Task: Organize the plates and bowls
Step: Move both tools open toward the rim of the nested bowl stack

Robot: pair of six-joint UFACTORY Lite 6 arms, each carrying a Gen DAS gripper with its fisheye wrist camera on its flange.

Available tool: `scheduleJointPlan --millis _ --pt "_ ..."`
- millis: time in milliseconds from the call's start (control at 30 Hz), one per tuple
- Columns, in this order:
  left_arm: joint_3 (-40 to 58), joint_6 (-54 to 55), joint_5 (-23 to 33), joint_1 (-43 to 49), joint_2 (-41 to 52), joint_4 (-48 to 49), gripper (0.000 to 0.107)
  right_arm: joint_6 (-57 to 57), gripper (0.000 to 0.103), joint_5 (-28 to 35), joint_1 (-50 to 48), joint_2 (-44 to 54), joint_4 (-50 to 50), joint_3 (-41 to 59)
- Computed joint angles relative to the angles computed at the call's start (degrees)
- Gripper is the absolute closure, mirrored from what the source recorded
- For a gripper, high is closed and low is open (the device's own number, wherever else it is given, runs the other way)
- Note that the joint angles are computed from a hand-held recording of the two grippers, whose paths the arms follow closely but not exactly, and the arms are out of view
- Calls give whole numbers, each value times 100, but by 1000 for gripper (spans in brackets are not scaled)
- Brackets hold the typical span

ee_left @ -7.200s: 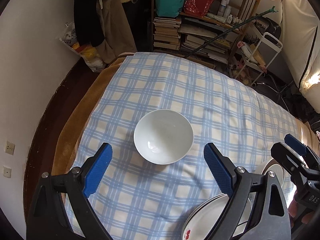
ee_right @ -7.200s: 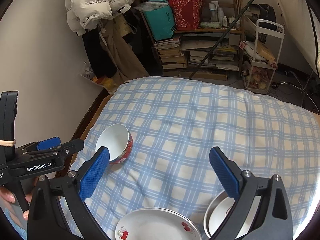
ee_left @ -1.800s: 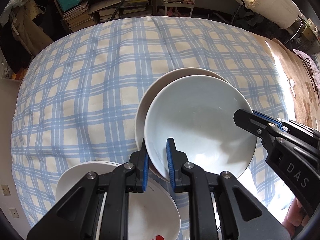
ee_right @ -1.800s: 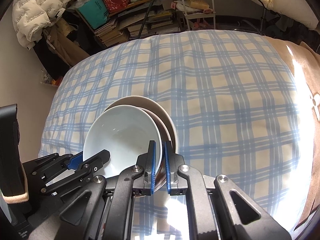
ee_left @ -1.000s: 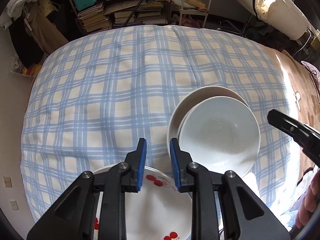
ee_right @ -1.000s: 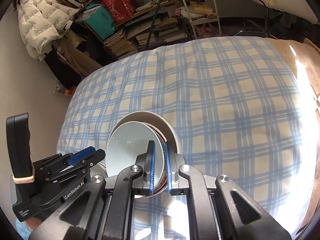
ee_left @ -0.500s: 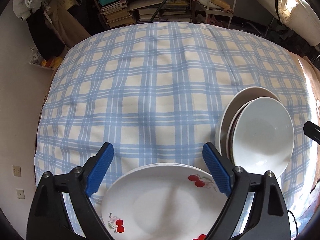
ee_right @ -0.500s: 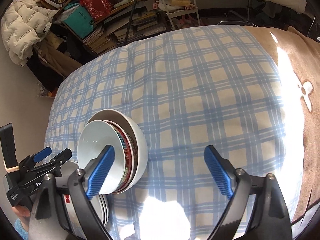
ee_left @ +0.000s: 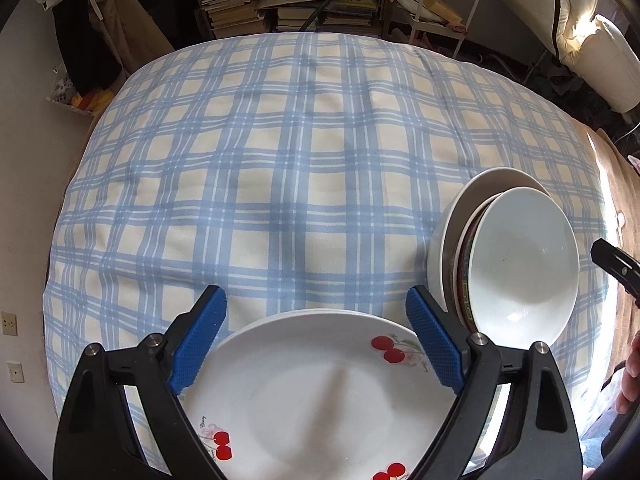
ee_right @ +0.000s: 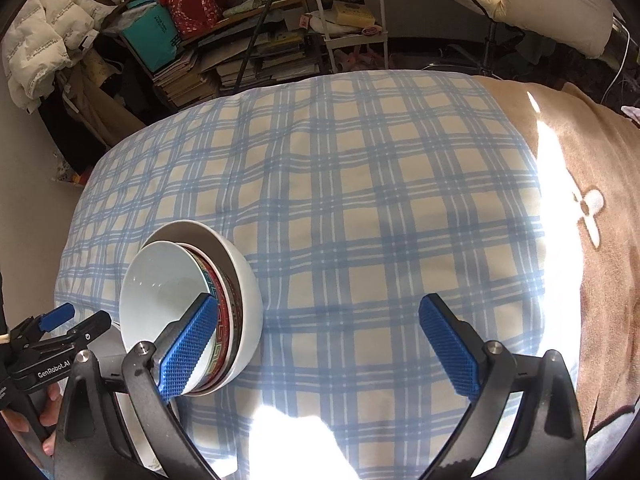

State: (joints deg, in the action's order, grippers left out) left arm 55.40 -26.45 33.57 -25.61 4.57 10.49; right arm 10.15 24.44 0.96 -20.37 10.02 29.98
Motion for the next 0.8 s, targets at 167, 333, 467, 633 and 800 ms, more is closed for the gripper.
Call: scheduleJointPlan --millis 167,333,467,633,800 --pt "2 522 -214 132 66 -567 17 -500 0 60 -266 127 539 56" --pt "111 862 -280 181 257 -969 17 -452 3 24 -169 305 477 130" --pt "163 1008 -325 163 387 -1114 17 -384 11 -90 -145 370 498 159" --pt "173 1393 -378 226 382 -1484 17 -969 21 -124 -212 547 1118 204" --pt "219 1403 -357 204 443 -1519 17 -1084 21 -135 -96 707 1240 270"
